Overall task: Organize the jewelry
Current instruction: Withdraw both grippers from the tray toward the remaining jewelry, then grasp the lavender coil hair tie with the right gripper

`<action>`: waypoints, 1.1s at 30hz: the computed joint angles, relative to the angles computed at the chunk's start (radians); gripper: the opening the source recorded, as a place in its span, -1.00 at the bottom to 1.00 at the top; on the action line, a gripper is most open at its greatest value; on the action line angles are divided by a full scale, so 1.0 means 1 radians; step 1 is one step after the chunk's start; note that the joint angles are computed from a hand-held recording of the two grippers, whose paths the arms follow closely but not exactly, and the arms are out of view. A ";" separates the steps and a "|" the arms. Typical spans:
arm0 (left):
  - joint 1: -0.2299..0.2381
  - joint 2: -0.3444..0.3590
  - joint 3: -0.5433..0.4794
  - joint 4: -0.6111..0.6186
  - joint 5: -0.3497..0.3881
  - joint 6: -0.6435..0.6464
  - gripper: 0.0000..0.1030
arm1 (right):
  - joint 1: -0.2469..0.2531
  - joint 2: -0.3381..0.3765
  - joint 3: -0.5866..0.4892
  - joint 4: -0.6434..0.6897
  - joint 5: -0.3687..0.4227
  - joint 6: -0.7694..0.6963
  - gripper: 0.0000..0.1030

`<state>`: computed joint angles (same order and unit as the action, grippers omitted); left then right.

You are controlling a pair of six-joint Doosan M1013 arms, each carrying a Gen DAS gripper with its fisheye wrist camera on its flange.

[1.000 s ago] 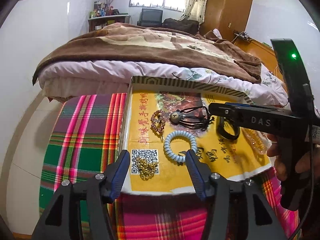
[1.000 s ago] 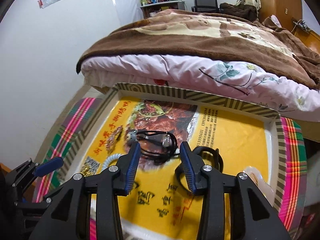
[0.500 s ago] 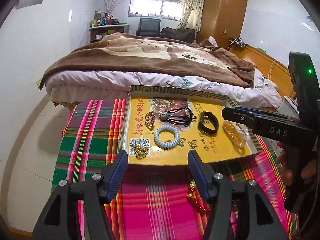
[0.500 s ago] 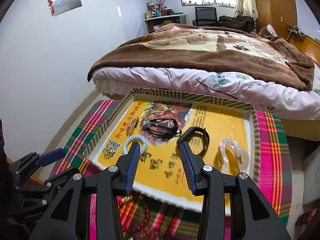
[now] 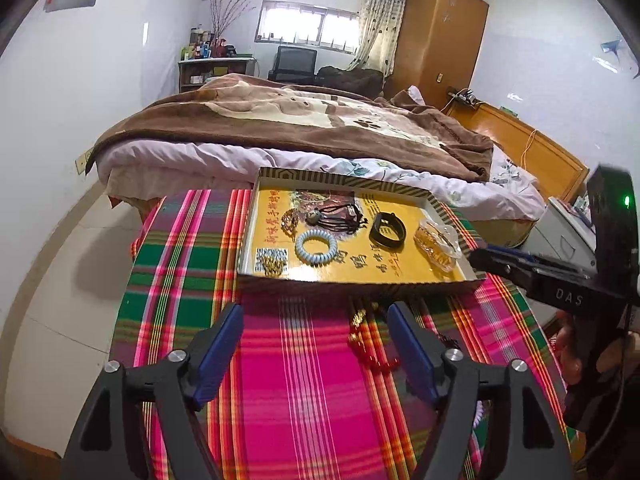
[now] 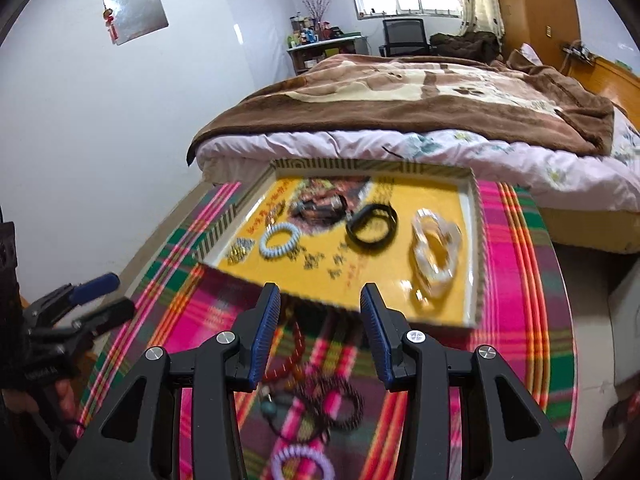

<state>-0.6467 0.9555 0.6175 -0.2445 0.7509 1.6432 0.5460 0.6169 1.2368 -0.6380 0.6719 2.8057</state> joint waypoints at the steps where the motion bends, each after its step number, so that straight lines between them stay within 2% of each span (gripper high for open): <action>1: 0.002 -0.008 0.017 -0.010 -0.009 0.005 0.58 | 0.003 -0.006 0.013 -0.004 -0.001 0.012 -0.16; 6: 0.010 -0.045 0.099 -0.029 -0.041 0.004 0.64 | 0.021 -0.028 0.082 0.008 0.000 0.032 -0.14; 10: 0.016 -0.062 0.143 -0.039 -0.052 0.004 0.64 | 0.034 -0.031 0.118 0.052 0.003 -0.018 -0.13; 18: 0.021 -0.063 0.170 -0.038 -0.036 -0.021 0.64 | 0.049 -0.002 0.116 0.146 0.029 -0.145 -0.12; 23: 0.020 -0.058 0.165 -0.037 -0.020 -0.028 0.64 | 0.074 0.028 0.075 0.096 0.102 -0.199 -0.12; 27: 0.016 -0.050 0.152 -0.038 -0.006 -0.025 0.64 | 0.085 0.030 0.078 0.057 0.104 -0.172 -0.14; 28: 0.015 -0.047 0.147 -0.039 0.000 -0.024 0.64 | 0.086 0.028 0.083 0.053 0.100 -0.163 -0.17; 30: 0.011 -0.042 0.138 -0.038 0.010 -0.020 0.64 | 0.087 0.023 0.092 0.037 0.095 -0.142 -0.53; 32: 0.007 -0.035 0.127 -0.037 0.023 -0.017 0.64 | 0.087 0.015 0.103 0.034 0.090 -0.134 -0.76; 33: 0.005 -0.033 0.122 -0.036 0.027 -0.016 0.64 | 0.087 0.015 0.103 0.035 0.089 -0.132 -0.78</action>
<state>-0.6417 0.9229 0.7390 -0.2802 0.7783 1.6274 0.6327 0.6318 1.3400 -0.6028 0.7614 2.6732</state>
